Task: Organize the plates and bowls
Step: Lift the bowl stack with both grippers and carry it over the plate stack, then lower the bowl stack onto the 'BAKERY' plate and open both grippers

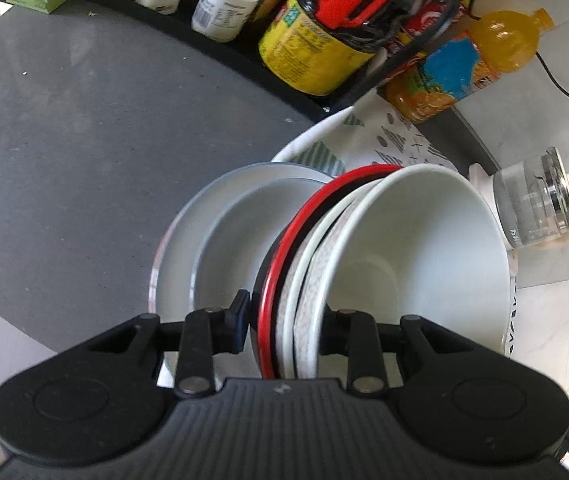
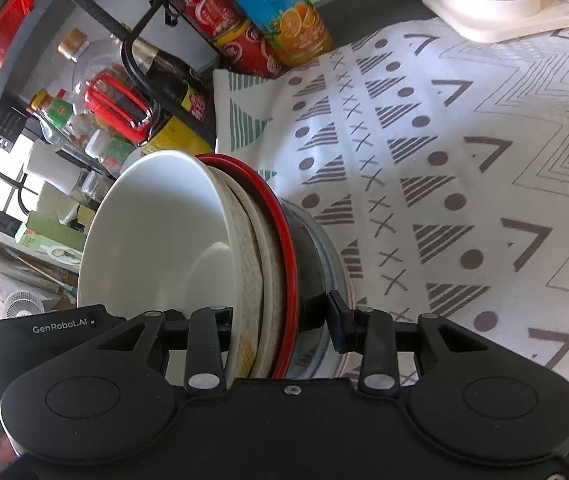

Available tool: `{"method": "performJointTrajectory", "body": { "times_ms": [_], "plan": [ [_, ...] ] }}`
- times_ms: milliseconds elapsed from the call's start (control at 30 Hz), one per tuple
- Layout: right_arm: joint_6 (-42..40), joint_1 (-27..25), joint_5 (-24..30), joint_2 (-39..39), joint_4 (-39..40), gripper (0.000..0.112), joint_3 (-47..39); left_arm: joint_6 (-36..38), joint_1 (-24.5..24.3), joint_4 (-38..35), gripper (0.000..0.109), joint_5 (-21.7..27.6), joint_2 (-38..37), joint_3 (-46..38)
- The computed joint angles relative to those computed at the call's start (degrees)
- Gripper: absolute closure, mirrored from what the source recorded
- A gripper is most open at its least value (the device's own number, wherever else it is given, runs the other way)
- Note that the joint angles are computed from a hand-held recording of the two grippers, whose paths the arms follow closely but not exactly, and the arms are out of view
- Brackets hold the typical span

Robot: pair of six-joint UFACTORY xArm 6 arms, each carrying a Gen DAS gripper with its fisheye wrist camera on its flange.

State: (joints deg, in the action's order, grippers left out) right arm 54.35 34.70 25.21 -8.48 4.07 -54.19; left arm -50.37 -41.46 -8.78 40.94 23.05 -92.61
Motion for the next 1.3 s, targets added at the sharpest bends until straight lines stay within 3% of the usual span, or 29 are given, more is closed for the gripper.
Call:
{"method": "performJointTrajectory", "body": {
  "times_ms": [400, 600, 867, 1100, 1200, 1300],
  "plan": [
    [6.2, 1.0, 0.9, 3.2, -3.4, 0.077, -2.6, 6.0, 1.7, -4.1, 0.079, -0.4, 0.6, 0.5],
    [11.7, 1.3, -0.3, 3.7, -5.9, 0.071, -2.3, 9.7, 2.3, -6.5, 0.079, -0.7, 1.0, 0.1],
    [20.1, 2.0, 1.4, 4.0, -14.9, 0.066, -3.8, 15.4, 3.1, -8.8, 0.078, 1.5, 2.5, -2.5],
    [30.2, 2.4, 2.9, 1.4, -22.9, 0.060, -3.2, 16.4, 3.3, -6.1, 0.067, 4.2, 3.1, -5.1],
    [32.5, 2.5, 2.0, 0.3, -23.6, 0.053, -2.5, 15.6, 3.1, -4.3, 0.058, 4.5, 2.8, -5.5],
    [33.4, 3.0, 4.6, -0.2, -26.4, 0.041, -3.4, 14.5, 2.8, -2.8, 0.050, 5.0, 2.3, -5.9]
  ]
}}
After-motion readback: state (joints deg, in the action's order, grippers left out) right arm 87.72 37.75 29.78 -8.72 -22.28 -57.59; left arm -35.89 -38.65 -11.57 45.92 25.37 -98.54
